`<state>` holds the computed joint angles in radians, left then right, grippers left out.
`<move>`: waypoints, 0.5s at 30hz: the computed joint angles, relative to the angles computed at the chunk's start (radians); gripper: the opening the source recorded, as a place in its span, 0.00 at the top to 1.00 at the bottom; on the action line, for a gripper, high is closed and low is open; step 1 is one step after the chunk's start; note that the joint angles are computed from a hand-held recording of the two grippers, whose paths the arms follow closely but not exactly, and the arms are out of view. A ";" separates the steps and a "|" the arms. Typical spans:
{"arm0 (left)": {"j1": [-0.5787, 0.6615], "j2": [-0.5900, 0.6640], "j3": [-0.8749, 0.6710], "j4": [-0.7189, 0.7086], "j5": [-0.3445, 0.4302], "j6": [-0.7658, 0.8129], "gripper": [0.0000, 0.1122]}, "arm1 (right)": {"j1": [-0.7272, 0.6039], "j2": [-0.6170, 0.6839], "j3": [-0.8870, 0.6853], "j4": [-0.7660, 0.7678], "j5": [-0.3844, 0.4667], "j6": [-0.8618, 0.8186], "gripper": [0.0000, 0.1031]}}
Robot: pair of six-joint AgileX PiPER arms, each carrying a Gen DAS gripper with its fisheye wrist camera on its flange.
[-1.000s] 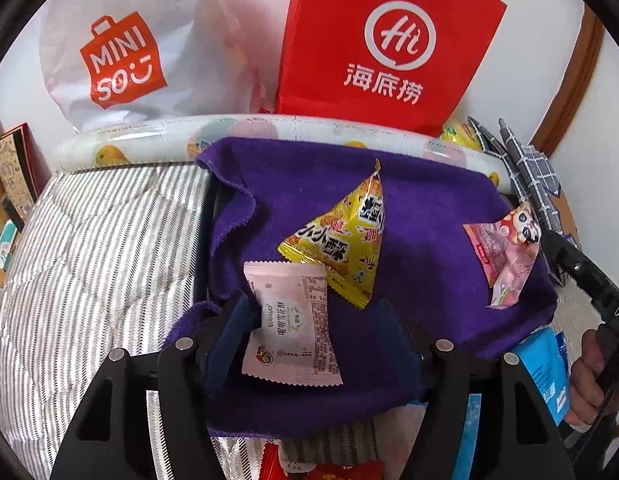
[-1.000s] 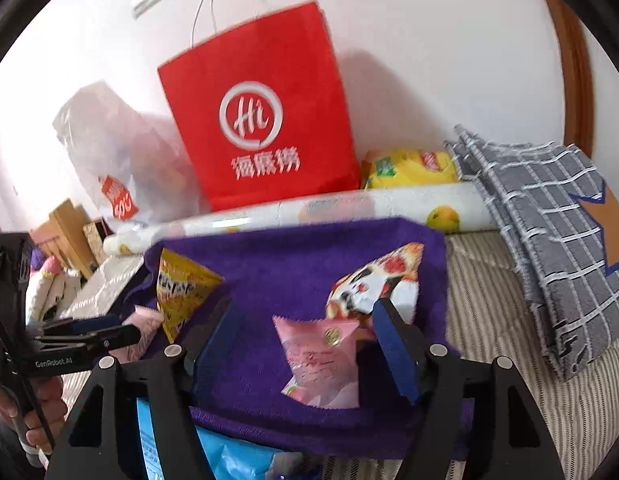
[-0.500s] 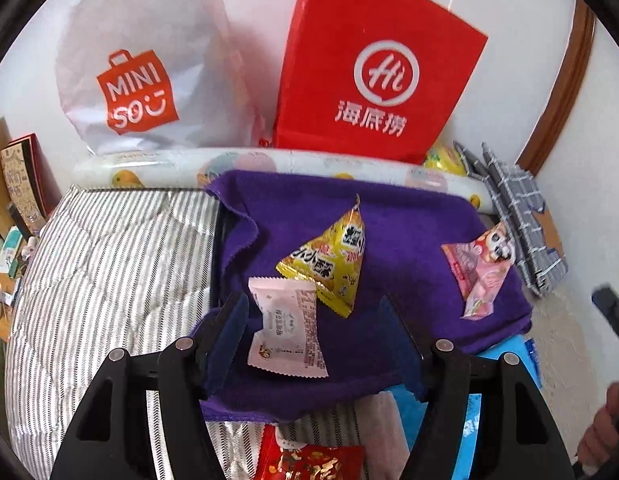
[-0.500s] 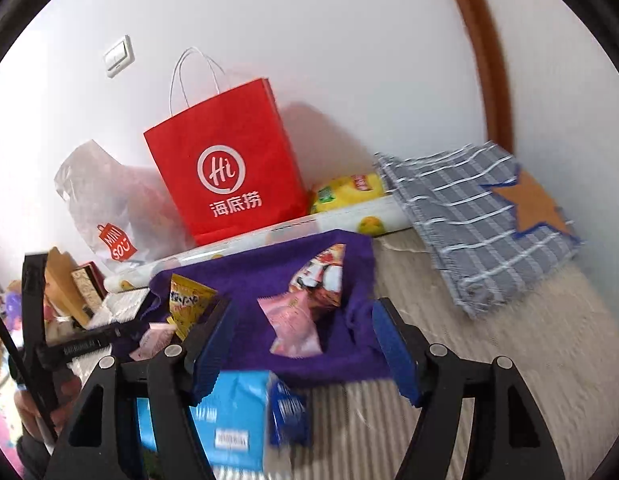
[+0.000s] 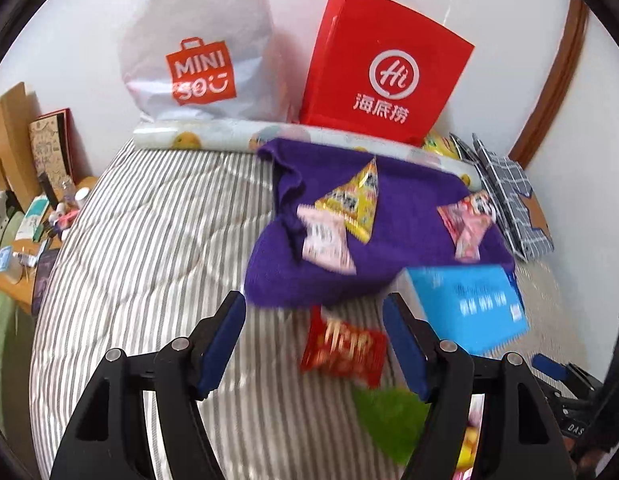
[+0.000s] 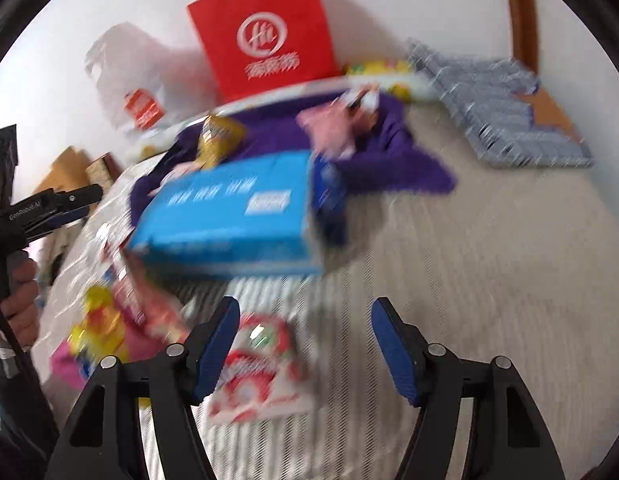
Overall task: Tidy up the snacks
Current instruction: 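Grasp the red-white strawberry bag with the right tool while the left tool approaches the red packet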
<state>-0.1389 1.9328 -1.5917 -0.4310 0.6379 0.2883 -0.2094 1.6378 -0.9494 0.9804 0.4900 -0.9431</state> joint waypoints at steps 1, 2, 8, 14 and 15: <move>0.004 -0.023 0.039 -0.013 -0.007 0.018 0.37 | -0.004 -0.012 0.016 0.040 0.017 -0.047 0.36; 0.005 -0.035 0.059 -0.016 -0.013 0.024 0.37 | -0.006 -0.024 0.028 0.068 0.036 -0.089 0.36; 0.006 -0.110 0.170 -0.053 -0.044 0.061 0.37 | 0.095 -0.045 0.062 -0.081 -0.053 -0.003 0.36; 0.016 -0.160 0.225 -0.041 -0.058 0.065 0.37 | 0.148 -0.003 0.089 -0.113 -0.171 -0.001 0.35; 0.020 -0.162 0.229 -0.040 -0.057 0.063 0.37 | 0.165 0.000 0.097 -0.137 -0.203 0.009 0.36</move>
